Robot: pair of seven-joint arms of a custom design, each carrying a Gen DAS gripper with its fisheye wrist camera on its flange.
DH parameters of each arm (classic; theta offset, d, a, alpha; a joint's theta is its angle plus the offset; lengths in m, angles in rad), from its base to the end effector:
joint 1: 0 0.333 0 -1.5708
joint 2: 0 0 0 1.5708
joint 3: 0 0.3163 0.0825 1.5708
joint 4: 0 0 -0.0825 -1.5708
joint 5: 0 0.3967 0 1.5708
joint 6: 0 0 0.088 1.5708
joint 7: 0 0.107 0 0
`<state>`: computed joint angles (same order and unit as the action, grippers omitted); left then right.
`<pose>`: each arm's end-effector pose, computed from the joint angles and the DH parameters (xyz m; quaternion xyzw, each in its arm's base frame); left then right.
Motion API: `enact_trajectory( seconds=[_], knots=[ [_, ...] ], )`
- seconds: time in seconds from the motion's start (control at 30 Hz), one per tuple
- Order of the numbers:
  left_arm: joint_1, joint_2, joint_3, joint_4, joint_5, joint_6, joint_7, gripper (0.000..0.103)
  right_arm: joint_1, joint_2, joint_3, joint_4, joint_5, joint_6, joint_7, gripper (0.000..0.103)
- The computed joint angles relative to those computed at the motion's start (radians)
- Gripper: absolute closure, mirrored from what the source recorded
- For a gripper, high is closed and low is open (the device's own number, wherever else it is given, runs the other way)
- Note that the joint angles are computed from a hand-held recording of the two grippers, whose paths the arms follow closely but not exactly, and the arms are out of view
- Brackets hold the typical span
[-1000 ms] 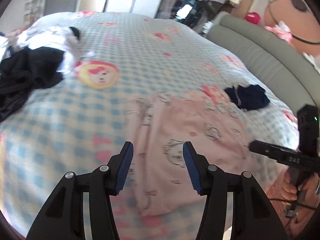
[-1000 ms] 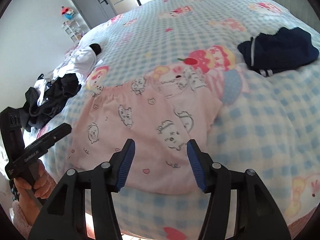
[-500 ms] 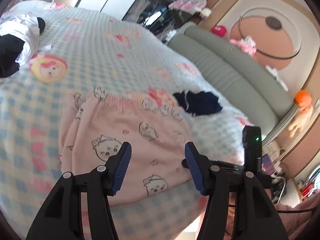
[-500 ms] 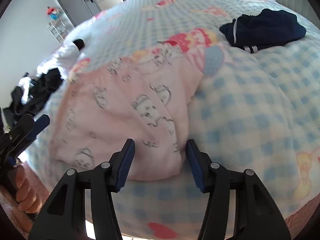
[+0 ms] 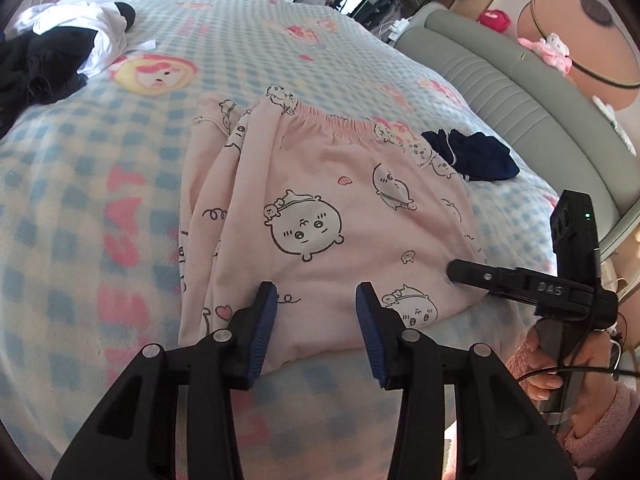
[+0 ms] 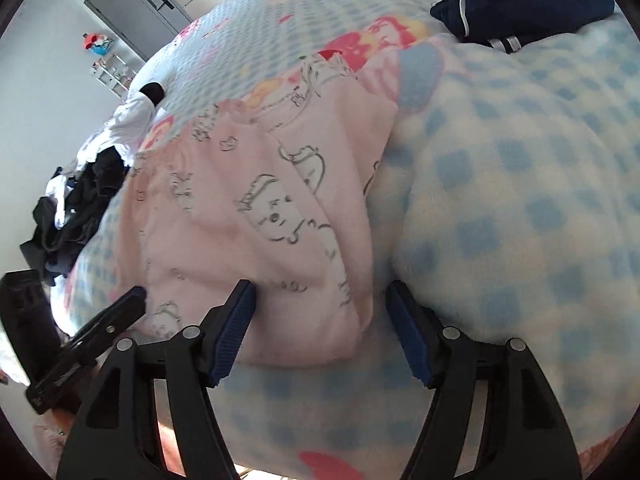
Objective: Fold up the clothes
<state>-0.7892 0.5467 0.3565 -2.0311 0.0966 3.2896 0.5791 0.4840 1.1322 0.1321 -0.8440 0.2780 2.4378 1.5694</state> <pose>0.5819 -0.3007 0.2632 -0.7588 0.5373 -0.3504 0.1127 0.7199 0.4430 0.2589 -0.7846 0.5534 0.0370 0.2772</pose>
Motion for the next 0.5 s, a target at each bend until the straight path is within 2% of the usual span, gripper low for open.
enact_trajectory(
  seconds=[0.03, 0.1, 0.17, 0.27, 0.33, 0.43, 0.5],
  knots=[
    [0.021, 0.003, -0.022, 0.011, 0.006, -0.015, 0.006, 0.059, 0.01, 0.012, -0.009, 0.02, -0.009, 0.004, 0.01, 0.035],
    [0.059, -0.001, -0.057, 0.012, 0.016, -0.005, 0.0, 0.058, 0.021, -0.026, -0.011, -0.023, -0.017, 0.052, 0.0, 0.061],
    [0.087, -0.008, -0.083, 0.002, 0.015, 0.021, -0.002, 0.054, 0.027, -0.083, -0.002, -0.098, -0.028, 0.134, -0.058, 0.072],
    [0.091, -0.026, -0.091, -0.021, -0.013, 0.064, 0.019, 0.054, 0.012, -0.102, 0.059, -0.099, 0.003, 0.159, -0.151, 0.08],
    [0.142, -0.048, -0.148, -0.031, -0.023, 0.065, 0.036, 0.054, -0.002, -0.081, 0.116, -0.051, 0.052, 0.131, -0.225, 0.081],
    [0.243, -0.082, -0.256, -0.042, -0.007, 0.061, 0.061, 0.054, 0.053, -0.034, 0.054, 0.049, 0.034, 0.07, -0.174, 0.08],
    [0.287, -0.082, -0.3, -0.022, 0.01, 0.049, 0.082, 0.054, 0.043, -0.058, 0.057, -0.001, 0.05, 0.087, -0.179, 0.077]
  ],
)
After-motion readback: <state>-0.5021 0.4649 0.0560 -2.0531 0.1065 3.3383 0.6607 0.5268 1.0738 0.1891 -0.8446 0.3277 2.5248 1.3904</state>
